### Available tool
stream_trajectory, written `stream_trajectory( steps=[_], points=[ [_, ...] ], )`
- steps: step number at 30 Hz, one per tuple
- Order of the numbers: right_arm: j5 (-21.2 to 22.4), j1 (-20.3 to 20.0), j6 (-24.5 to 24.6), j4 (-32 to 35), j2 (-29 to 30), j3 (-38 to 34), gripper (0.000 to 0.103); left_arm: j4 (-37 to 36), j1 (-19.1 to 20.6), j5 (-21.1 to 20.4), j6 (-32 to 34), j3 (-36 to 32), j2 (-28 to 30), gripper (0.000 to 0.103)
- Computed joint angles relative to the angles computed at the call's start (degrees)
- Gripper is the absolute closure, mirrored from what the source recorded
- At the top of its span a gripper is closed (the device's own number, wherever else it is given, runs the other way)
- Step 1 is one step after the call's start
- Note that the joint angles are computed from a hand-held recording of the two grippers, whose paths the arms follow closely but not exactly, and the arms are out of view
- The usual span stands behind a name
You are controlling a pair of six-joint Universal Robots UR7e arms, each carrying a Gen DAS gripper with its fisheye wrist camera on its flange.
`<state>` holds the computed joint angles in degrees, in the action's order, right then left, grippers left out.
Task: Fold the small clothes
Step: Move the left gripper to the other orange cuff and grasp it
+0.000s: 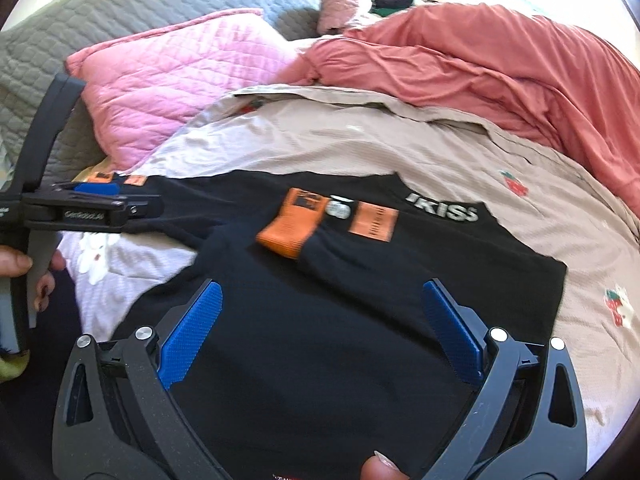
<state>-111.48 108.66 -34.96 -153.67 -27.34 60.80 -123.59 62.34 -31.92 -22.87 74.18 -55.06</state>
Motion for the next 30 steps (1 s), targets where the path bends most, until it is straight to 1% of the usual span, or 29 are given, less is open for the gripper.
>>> stream_trajectory(
  steps=[4, 7, 11, 15, 20, 22, 26, 27, 30],
  points=[
    [0.1, 1.83, -1.42, 1.15, 0.88, 0.07, 0.009, -0.64, 0.27, 2.23, -1.03, 1.72, -2.12, 0.004],
    [0.3, 2.94, -1.62, 2.39, 1.29, 0.4, 0.009, -0.38, 1.0, 3.74, -3.05, 2.29, -3.94, 0.004],
    [0.82, 3.79, -0.91, 3.9, 1.41, 0.92, 0.009, 0.42, 2.34, 6.41, -7.38, 2.88, -6.77, 0.004],
    [0.44, 4.77, -0.95, 4.8, 2.07, 0.64, 0.009, 1.47, 3.55, 8.7, -10.35, 3.77, -9.11, 0.004],
    [1.14, 5.75, -0.31, 6.96, 2.83, -0.12, 0.009, 2.01, 5.28, 8.55, -14.48, 4.73, -11.46, 0.004],
    [1.57, 6.21, -0.78, 7.5, 3.0, 0.13, 0.009, 1.63, 5.89, 8.22, -15.61, 5.2, -12.12, 0.004],
    [1.81, 6.72, -2.02, 7.61, 2.52, 1.87, 0.009, 2.67, 7.5, 5.79, -18.47, 4.7, -12.53, 0.004],
    [1.69, 6.75, -2.28, 7.52, 2.3, 2.39, 0.009, 1.27, 8.02, 4.97, -17.99, 4.91, -12.62, 0.004],
    [1.24, 6.51, -1.92, 7.09, 1.65, 3.48, 0.009, -2.02, 9.18, 4.68, -17.4, 5.31, -12.43, 0.005]
  ],
)
